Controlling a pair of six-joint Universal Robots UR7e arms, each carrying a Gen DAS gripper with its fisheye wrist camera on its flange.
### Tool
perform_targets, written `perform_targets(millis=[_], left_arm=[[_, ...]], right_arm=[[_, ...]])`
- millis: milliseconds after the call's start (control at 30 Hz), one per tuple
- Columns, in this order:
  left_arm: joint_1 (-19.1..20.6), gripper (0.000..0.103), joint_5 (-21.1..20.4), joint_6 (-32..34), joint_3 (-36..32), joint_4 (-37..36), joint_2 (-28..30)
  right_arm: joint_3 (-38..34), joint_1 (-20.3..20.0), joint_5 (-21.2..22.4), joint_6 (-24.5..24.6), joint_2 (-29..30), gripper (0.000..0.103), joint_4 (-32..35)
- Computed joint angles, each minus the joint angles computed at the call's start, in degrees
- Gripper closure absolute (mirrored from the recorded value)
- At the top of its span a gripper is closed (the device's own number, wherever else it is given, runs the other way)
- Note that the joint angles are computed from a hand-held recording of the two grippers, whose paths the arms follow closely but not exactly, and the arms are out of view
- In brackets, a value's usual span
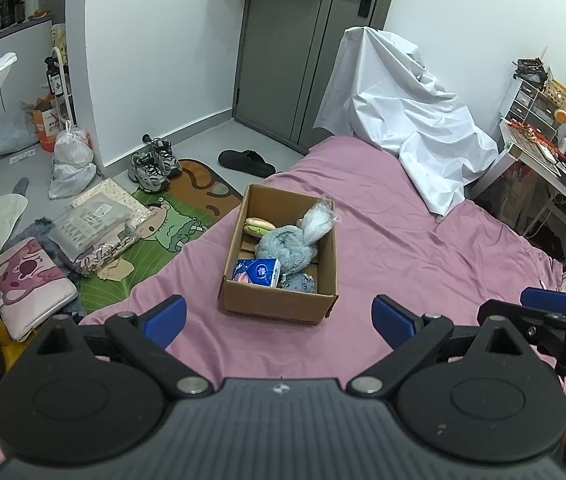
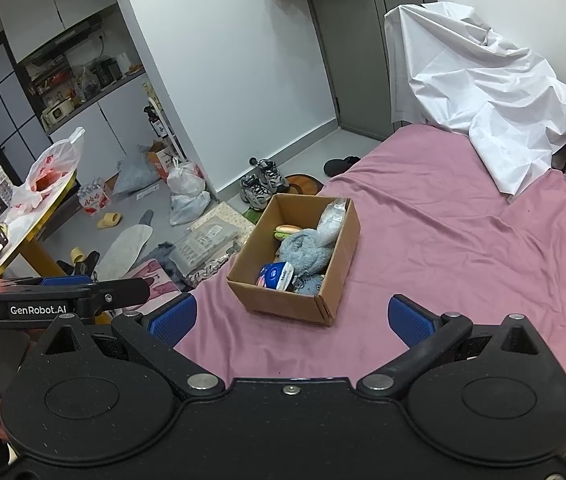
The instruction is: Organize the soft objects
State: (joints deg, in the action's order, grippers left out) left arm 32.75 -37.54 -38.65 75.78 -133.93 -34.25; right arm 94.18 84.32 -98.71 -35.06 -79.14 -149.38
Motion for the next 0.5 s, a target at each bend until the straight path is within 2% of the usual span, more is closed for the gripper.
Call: perform_targets(millis=[500], left_arm=[[0.0, 0.005, -0.2, -0.3, 0.2, 0.1, -0.1]], right_arm=[[0.4, 0.9, -1.7, 0.7, 0.1, 0.0, -0.7]])
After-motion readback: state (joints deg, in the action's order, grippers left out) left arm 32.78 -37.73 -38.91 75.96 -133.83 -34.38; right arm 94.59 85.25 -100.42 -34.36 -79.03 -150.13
